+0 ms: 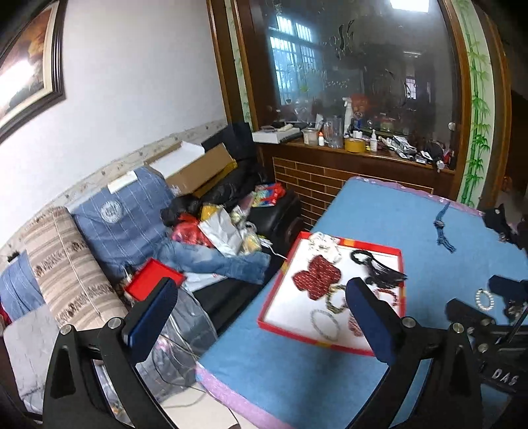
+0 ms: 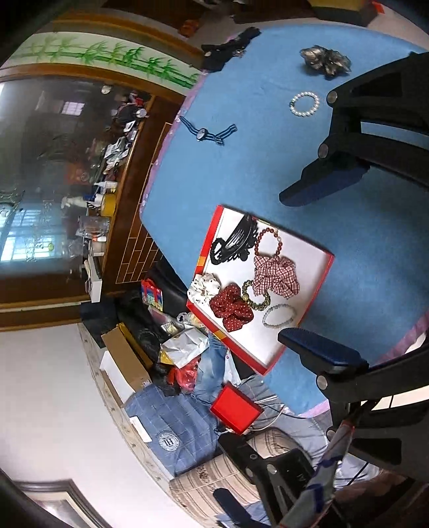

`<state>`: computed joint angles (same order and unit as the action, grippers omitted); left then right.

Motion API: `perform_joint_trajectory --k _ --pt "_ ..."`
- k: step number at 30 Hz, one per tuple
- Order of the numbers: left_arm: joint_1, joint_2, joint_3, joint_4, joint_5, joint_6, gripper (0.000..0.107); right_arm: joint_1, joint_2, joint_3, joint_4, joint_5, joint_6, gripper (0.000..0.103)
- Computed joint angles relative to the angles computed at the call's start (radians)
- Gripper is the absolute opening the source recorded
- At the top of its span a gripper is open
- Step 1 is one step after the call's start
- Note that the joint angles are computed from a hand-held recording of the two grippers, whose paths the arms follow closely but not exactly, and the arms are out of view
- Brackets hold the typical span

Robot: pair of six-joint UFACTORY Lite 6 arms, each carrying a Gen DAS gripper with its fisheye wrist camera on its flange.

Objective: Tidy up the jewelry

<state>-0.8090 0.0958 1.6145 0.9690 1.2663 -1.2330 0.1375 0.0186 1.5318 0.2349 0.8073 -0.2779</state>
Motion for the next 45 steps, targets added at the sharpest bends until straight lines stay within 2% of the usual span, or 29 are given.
perform_joint_trajectory --k 4,10,16,20,24,45 --pt "0.056 -0.009 -0.023 -0.014 -0.017 -0.022 0.101 0.03 -0.005 0.011 -0.05 -0.002 0.05 0.08" --pt "0.116 0.026 0.005 -0.05 -0.022 0.075 0.101 0.06 0.025 0.034 -0.088 -0.001 0.111 0.083" --pt "0.179 0.011 -0.029 -0.151 -0.115 0.124 0.101 0.1 0.062 0.067 -0.119 0.01 0.144 0.083" --pt "0.211 0.002 -0.072 -0.196 -0.15 0.115 0.101 0.116 0.112 0.101 -0.139 0.033 0.165 0.088" --pt "0.211 0.004 -0.105 -0.177 -0.137 0.087 0.101 0.125 0.166 0.14 -0.156 0.073 0.19 0.088" --pt "0.247 0.0 -0.139 -0.204 -0.126 0.089 0.101 0.18 0.216 0.183 -0.193 0.093 0.2 0.088"
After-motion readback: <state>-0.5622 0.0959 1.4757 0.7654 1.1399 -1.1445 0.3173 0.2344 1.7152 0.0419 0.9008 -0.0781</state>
